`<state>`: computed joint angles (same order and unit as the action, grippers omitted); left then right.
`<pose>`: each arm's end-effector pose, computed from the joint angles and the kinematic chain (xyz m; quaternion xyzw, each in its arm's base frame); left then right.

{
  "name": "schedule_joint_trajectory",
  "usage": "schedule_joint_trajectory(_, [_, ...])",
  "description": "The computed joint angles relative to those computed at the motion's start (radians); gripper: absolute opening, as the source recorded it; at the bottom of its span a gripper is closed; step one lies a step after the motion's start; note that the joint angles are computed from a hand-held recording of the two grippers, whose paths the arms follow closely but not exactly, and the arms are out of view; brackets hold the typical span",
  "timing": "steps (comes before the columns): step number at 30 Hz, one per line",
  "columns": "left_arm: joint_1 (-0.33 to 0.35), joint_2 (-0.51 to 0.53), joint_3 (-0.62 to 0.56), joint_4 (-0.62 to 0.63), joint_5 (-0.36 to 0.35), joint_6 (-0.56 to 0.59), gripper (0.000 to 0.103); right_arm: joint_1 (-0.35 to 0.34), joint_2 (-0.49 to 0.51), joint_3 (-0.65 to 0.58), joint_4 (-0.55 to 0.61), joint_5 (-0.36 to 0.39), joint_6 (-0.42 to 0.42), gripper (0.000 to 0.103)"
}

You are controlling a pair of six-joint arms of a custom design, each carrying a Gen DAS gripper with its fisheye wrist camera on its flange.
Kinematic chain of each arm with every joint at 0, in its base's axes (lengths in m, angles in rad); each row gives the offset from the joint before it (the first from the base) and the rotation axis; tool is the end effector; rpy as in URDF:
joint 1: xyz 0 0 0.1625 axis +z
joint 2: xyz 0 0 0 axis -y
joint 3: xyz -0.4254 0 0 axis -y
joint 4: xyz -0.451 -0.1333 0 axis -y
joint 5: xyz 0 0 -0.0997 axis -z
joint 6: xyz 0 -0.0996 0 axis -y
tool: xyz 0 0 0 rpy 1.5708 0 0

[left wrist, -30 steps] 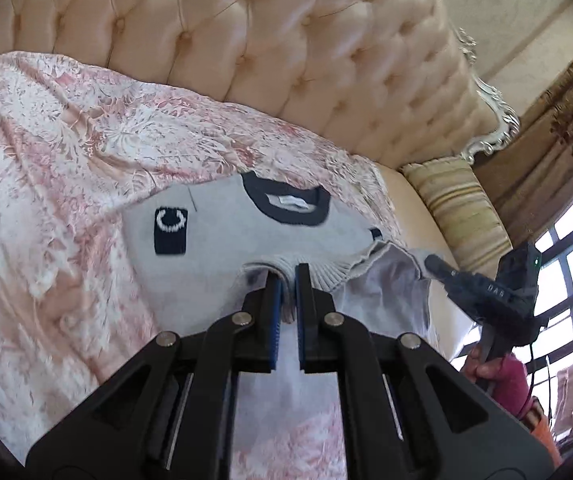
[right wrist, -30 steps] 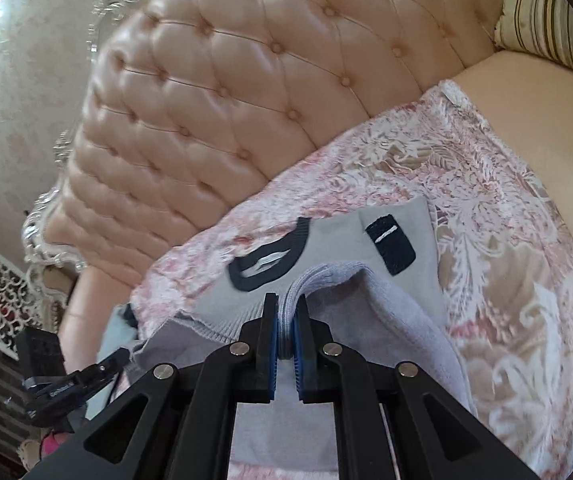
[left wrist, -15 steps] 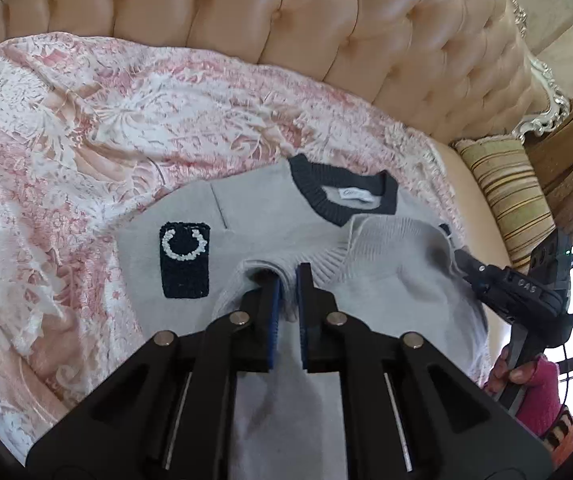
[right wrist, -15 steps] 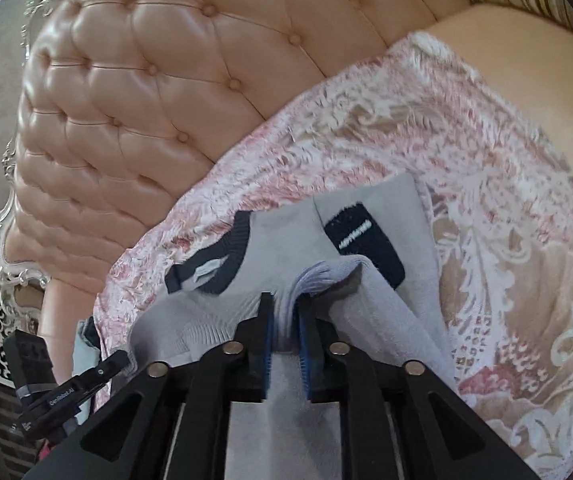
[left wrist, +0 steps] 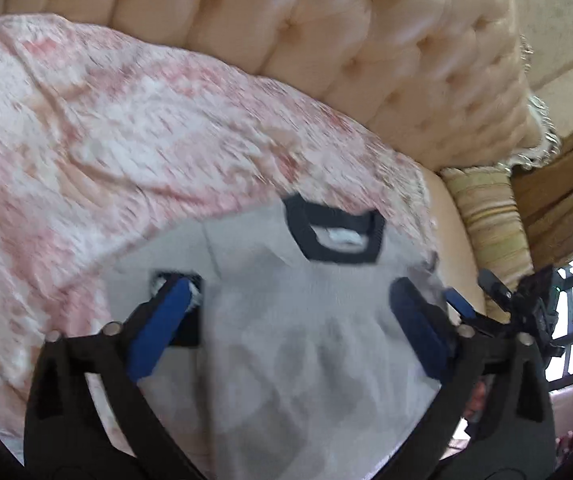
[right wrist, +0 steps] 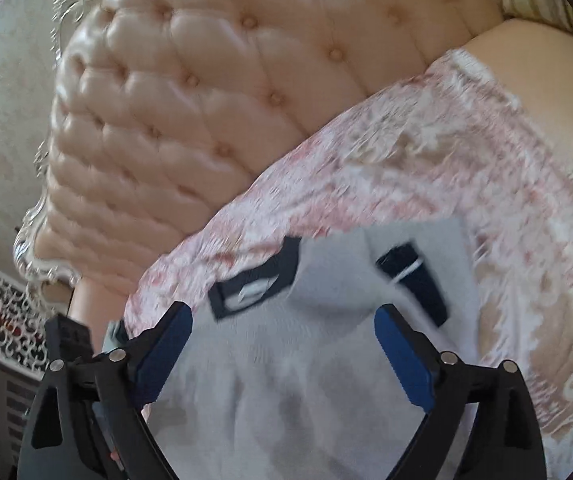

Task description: Fold clothes

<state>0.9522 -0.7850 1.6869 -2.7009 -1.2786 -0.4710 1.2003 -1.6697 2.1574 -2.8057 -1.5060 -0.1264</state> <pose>-0.2735 -0.6636 0.0390 0.0559 0.9815 -0.1713 0.0653 -0.0497 -0.5140 0.3693 -0.1016 -0.9250 0.3610 0.0605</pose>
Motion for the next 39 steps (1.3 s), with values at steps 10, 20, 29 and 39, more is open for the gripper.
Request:
schedule_joint_trajectory(10, [-0.153,-0.166,0.267,-0.140,0.100,0.237,0.101,-0.052,-0.291,0.239,-0.131,-0.173,-0.229,0.094])
schedule_joint_trajectory(20, [-0.310,-0.097,0.471,-0.154,0.174,0.330,0.101,-0.024,-0.352,0.479,-0.320,-0.457,-0.531,0.094])
schedule_joint_trajectory(29, [-0.335,-0.124,0.505,-0.106,0.188,0.278,0.101,-0.035,-0.395,0.469,-0.180,-0.527,-0.516,0.103])
schedule_joint_trajectory(39, [-0.290,-0.265,0.527,-0.221,0.079,0.227,0.102,-0.047,-0.591,0.413,0.017,-0.381,-0.469,0.103])
